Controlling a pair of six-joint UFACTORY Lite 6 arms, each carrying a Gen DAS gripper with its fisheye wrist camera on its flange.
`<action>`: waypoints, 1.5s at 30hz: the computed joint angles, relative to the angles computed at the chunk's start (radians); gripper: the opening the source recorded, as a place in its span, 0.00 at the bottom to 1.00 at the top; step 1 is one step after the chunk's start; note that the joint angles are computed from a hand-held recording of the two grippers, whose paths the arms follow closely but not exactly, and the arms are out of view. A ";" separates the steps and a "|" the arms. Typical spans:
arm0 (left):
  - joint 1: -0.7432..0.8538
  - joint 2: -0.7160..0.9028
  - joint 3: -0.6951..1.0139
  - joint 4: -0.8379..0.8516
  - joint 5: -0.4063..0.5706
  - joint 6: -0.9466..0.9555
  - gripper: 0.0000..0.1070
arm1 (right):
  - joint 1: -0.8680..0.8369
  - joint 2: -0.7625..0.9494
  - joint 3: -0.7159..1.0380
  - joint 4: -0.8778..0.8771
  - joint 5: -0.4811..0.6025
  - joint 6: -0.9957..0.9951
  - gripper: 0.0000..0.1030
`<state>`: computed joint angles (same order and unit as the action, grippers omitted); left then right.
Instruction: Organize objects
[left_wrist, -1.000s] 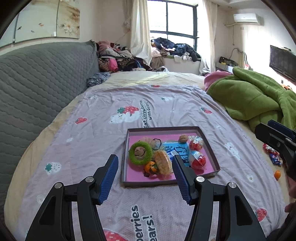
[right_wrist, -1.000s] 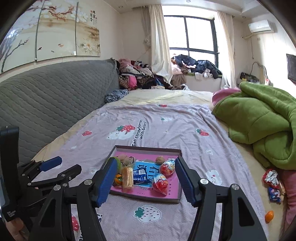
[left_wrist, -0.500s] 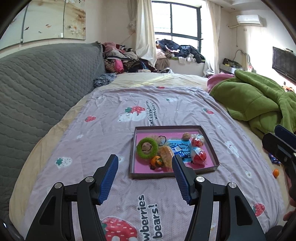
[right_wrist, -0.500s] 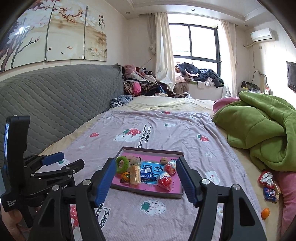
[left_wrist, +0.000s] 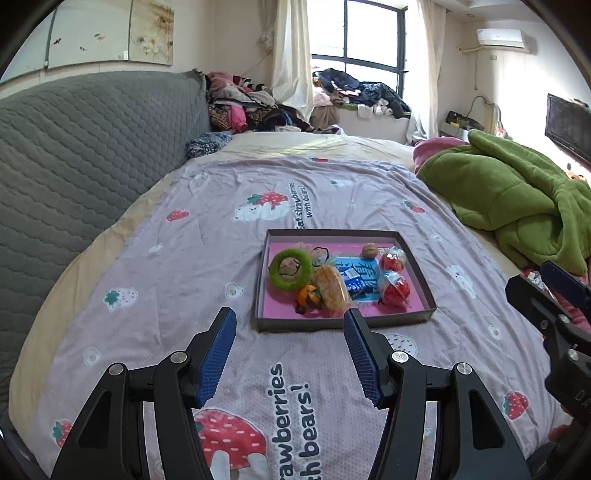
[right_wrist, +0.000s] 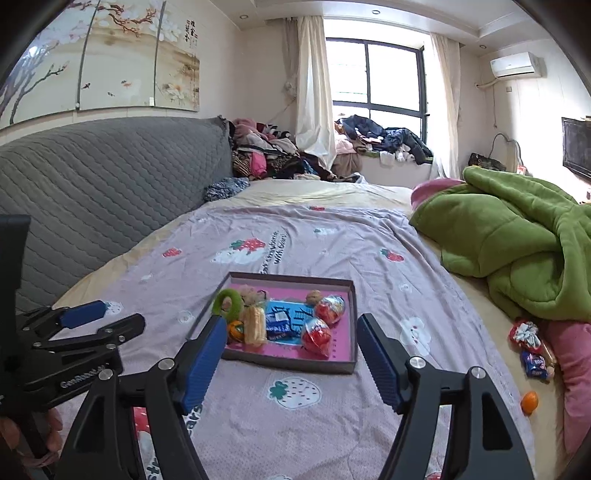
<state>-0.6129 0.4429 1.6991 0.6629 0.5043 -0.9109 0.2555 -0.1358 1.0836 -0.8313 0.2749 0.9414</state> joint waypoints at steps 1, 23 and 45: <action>-0.002 -0.003 -0.008 0.013 -0.002 -0.014 0.58 | -0.005 0.002 -0.007 -0.001 -0.006 0.004 0.70; -0.022 0.058 -0.161 0.202 -0.090 -0.239 0.58 | -0.068 0.058 -0.191 -0.676 -0.098 0.682 0.70; -0.003 0.154 -0.266 0.586 -0.204 -0.648 0.58 | -0.106 0.214 -0.276 -1.542 -0.064 1.580 0.70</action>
<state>-0.6159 0.5974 1.4333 1.2492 0.3001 -1.5591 0.1497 0.0785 0.8073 -2.3729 0.2111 2.5211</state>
